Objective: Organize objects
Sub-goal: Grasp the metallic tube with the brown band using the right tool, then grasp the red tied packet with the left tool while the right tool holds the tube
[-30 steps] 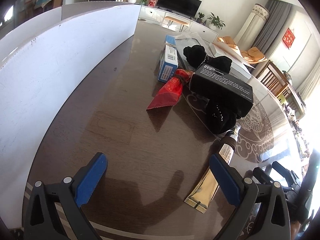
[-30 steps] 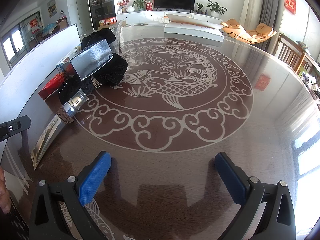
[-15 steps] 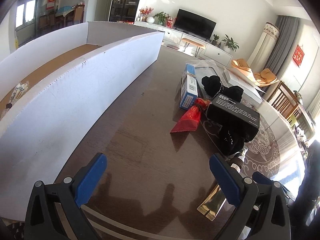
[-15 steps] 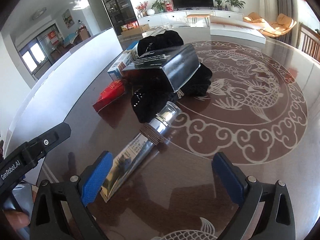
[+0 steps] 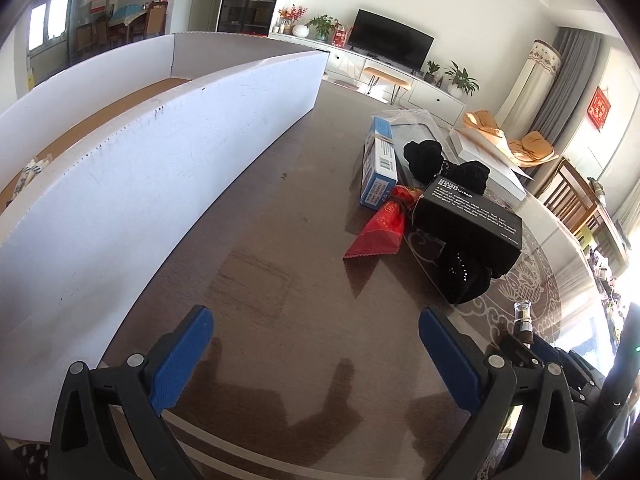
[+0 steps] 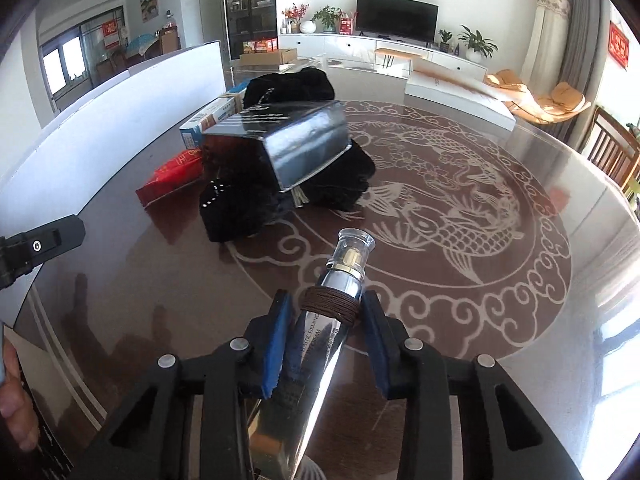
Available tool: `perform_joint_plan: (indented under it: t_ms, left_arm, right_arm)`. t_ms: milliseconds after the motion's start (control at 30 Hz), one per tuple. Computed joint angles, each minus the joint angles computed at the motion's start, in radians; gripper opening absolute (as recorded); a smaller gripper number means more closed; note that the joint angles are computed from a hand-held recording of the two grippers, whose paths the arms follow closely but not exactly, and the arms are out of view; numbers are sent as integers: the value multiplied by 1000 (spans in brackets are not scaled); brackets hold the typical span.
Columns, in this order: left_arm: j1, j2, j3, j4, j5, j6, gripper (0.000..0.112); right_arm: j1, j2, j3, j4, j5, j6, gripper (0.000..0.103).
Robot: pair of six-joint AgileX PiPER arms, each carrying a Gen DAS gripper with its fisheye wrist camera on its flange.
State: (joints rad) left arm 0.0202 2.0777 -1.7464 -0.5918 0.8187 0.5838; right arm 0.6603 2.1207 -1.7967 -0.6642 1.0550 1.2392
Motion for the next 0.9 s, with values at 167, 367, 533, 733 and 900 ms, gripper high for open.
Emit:
perform_joint_plan:
  t_ms: [167,367,533,733,900]
  left_arm:
    - [-27,4,-1,42,6,6,103]
    - [-49,25,-28,83,38,-2,103]
    - [-51,54,-69,93,87,-20,103]
    - [-62,56,-71,109,89,-23,103]
    - [-70,51,-63,129,79,-27,103]
  right_arm:
    - [-21,-131,211,-40,-29,111,46]
    - [-49,-155,248,-11,-61,120,85]
    - [-53,-139,229,11,-52,90,97]
    - [-63,-134,224,27,-55,69,103]
    - [-61,-134,225,26,-54,70,103]
